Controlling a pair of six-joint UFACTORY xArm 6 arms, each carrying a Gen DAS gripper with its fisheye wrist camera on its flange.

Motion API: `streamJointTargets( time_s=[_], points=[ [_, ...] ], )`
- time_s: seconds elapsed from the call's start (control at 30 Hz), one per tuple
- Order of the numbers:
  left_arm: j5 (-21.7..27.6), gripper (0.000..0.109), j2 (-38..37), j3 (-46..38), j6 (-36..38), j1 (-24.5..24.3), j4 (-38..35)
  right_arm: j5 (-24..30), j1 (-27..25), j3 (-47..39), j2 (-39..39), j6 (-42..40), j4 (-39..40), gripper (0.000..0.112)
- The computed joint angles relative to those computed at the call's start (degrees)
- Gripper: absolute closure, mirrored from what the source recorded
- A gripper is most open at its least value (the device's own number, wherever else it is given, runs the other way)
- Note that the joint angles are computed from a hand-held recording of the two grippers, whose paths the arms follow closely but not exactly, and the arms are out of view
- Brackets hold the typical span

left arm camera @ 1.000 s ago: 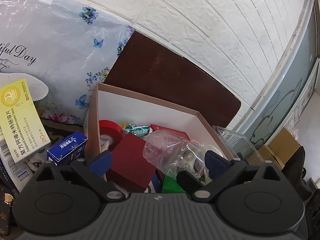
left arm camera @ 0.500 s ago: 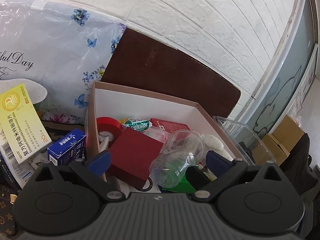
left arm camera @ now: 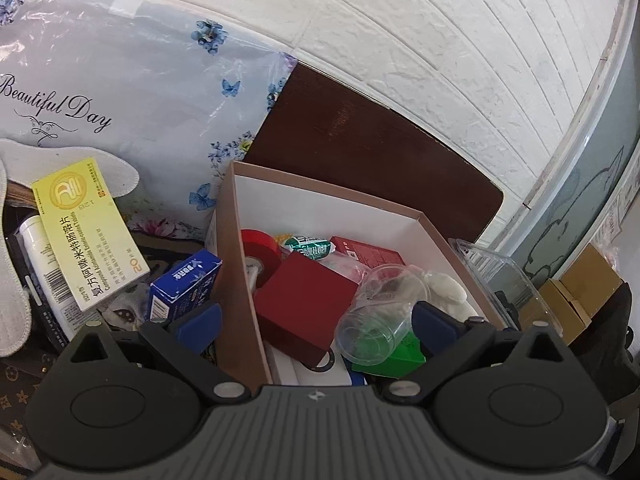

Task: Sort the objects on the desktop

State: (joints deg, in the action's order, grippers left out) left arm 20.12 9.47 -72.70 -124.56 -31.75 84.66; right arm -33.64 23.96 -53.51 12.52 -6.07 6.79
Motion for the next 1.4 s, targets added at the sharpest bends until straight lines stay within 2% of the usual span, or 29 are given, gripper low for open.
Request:
streamJointTargets(
  time_s=[0.1, 0.2, 0.33, 0.57, 0.63, 0.73, 0.9, 1.0, 1.17, 1.3, 1.4],
  points=[
    [1.50, 0.006, -1.91, 1.70, 1.12, -0.77, -0.70, 0.91, 0.87, 0.41, -0.91, -2.61, 2.47, 0.011],
    [4.03, 0.006, -3.96, 3.24, 1.64, -2.17, -0.39, -0.39, 1.99, 1.70, -2.18, -4.84, 5.94, 0.011],
    [7.92, 0.006, -6.52, 5.00, 2.56, -4.86, -0.39, -1.57, 1.87, 4.72, -5.36, -3.33, 4.64, 0.011],
    [14.43, 0.006, -10.39, 7.98, 2.92, -10.67, 0.30, -1.27, 3.26, 11.53, -12.60, -6.35, 6.27, 0.011],
    [17.97, 0.006, -11.25, 8.93, 4.51, -13.03, -0.75, -0.80, 3.80, 13.84, -14.83, -7.51, 7.17, 0.011],
    [24.55, 0.006, -12.20, 10.50, 6.44, -17.16, -1.70, -0.01, 5.68, 17.13, -18.10, -11.69, 12.51, 0.011],
    [30.74, 0.006, -12.84, 11.85, 8.61, -22.13, -3.43, 1.93, 8.30, 21.49, -22.82, -16.11, 20.85, 0.011],
    [32.85, 0.006, -12.80, 11.98, 9.53, -24.08, -4.51, 2.84, 9.48, 23.79, -25.51, -18.77, 24.73, 0.011],
    [33.73, 0.006, -12.29, 11.94, 9.80, -25.71, -6.30, 2.74, 12.05, 25.53, -28.16, -25.76, 32.26, 0.011],
    [35.65, 0.006, -11.90, 11.43, 11.46, -26.70, -8.47, 4.29, 12.11, 26.66, -29.85, -25.84, 32.43, 0.011],
    [37.12, 0.006, -11.73, 11.00, 13.07, -27.16, -10.09, 6.07, 13.22, 26.44, -30.26, -29.69, 35.77, 0.011]
  ],
)
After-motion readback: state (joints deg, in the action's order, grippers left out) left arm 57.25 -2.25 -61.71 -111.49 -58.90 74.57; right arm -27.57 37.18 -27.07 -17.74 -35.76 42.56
